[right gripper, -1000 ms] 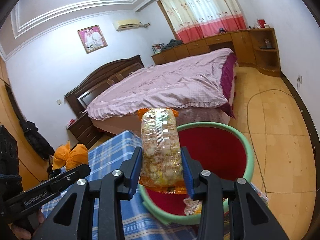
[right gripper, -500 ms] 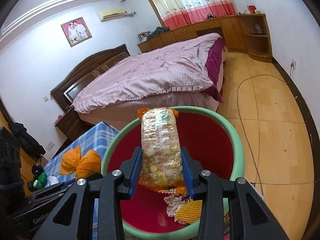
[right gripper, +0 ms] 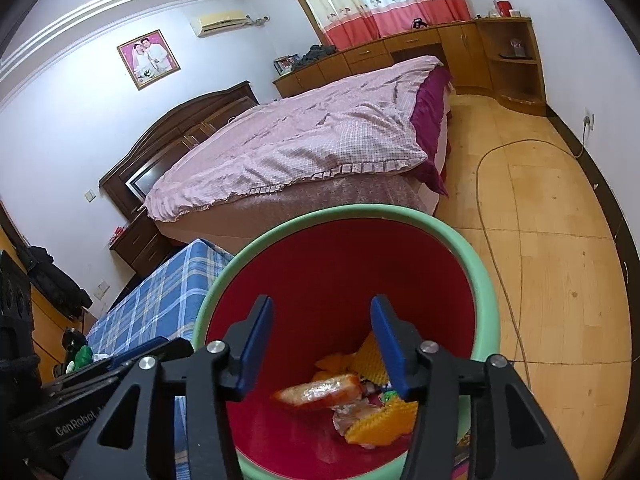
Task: Collect trash
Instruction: 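Move both open tools away from the bucket toward the table, then grasp the white cloth with the left tool while the right tool grasps the white plastic-wrapped bundle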
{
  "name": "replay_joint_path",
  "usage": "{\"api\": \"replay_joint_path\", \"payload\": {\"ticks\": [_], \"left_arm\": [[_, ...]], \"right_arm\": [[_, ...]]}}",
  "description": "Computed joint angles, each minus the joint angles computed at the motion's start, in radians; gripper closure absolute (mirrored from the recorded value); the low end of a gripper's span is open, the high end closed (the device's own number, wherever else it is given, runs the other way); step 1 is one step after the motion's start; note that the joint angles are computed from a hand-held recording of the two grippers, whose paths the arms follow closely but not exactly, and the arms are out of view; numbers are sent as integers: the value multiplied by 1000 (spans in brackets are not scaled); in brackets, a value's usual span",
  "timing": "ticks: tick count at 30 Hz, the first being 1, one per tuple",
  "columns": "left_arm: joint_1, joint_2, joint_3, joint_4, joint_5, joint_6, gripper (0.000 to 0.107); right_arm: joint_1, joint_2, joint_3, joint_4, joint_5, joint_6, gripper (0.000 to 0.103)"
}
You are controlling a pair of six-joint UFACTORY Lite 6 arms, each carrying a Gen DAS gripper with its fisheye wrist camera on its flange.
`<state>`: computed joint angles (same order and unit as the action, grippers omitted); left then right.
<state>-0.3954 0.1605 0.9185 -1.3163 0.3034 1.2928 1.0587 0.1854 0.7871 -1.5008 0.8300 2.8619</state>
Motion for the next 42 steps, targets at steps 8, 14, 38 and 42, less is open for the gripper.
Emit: {"api": "replay_joint_path", "payload": {"ticks": [8, 14, 38, 42], "left_arm": [[75, -92, -52, 65, 47, -56, 68], [151, -205, -107, 111, 88, -76, 68], [835, -364, -170, 206, 462, 140, 68], [945, -283, -120, 205, 506, 204, 68]], "right_arm": [[67, 3, 54, 89, 74, -61, 43], [130, 11, 115, 168, 135, -114, 40], [294, 421, 802, 341, 272, -391, 39], [281, 549, 982, 377, 250, -476, 39]]}}
